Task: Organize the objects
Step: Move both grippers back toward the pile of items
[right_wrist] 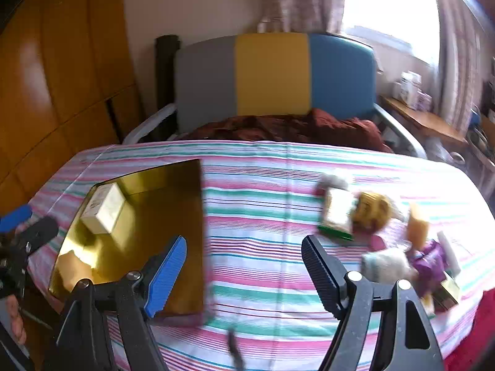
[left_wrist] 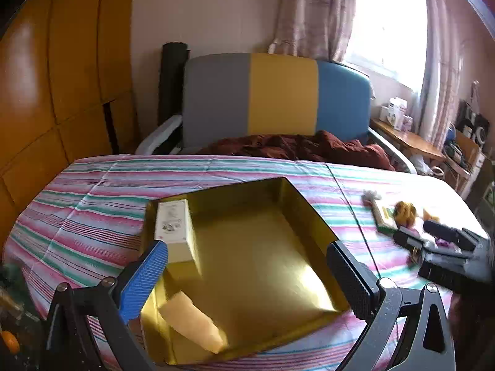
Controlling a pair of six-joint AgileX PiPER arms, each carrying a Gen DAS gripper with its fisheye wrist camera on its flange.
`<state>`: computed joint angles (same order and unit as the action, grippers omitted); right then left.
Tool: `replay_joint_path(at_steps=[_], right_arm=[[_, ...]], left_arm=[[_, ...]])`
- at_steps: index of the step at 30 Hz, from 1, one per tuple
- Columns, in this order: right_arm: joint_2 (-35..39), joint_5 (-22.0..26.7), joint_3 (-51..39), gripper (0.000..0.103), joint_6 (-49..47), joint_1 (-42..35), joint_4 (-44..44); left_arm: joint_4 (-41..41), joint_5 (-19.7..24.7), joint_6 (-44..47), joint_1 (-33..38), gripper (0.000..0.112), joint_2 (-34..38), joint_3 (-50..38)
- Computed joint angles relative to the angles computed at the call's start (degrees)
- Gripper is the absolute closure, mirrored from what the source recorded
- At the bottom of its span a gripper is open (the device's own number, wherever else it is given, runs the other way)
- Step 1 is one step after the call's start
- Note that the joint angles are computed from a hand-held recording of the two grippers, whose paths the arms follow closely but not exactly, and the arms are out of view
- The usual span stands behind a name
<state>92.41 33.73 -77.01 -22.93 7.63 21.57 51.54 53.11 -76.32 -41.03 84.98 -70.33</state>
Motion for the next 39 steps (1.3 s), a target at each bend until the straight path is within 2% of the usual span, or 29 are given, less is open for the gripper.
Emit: replay_joint_path(at_steps=[8, 16, 21, 23, 30, 32, 36, 39], right_arm=[[-0.41, 5.27, -2.04, 0.025, -0.66, -12.41, 4.10], [2.48, 9.63, -9.30, 0.025, 3.89, -26.13, 4.15], [6.49, 13.22, -14.00, 0.025, 6.46, -31.65, 6.28], [8.27, 13.23, -15.39, 0.025, 7.80, -32.77, 5.67], [14.26, 14.49, -18.23, 0.025, 7.53, -36.61, 10.06], [16.23, 17.14, -19.64, 0.025, 6.29, -38.24, 14.06], [17.01, 17.56, -19.16, 0.025, 2.79, -40.12, 20.19], [18.30, 19.75, -19.85, 0.025, 0.81, -40.81, 23.67]], left_arm=[[-0.54, -0.92, 2.53, -5.47, 0.010, 0.80, -0.78], [-4.52, -6.45, 7.85, -6.97, 0.010, 2.88, -1.88], [-6.83, -9.05, 12.34, -7.39, 0.010, 4.96, -3.63], [-9.05, -10.12, 16.04, -7.02, 0.010, 6.52, -5.44], [-22.33, -10.98, 31.62, -4.95, 0.010, 17.41, -19.34], [-25.98, -10.55, 36.03, -4.73, 0.010, 21.14, -23.98], [-31.05, -7.03, 43.03, -4.23, 0.010, 29.52, -34.63], [-35.75, -3.37, 48.23, -3.50, 0.011, 36.40, -44.18]])
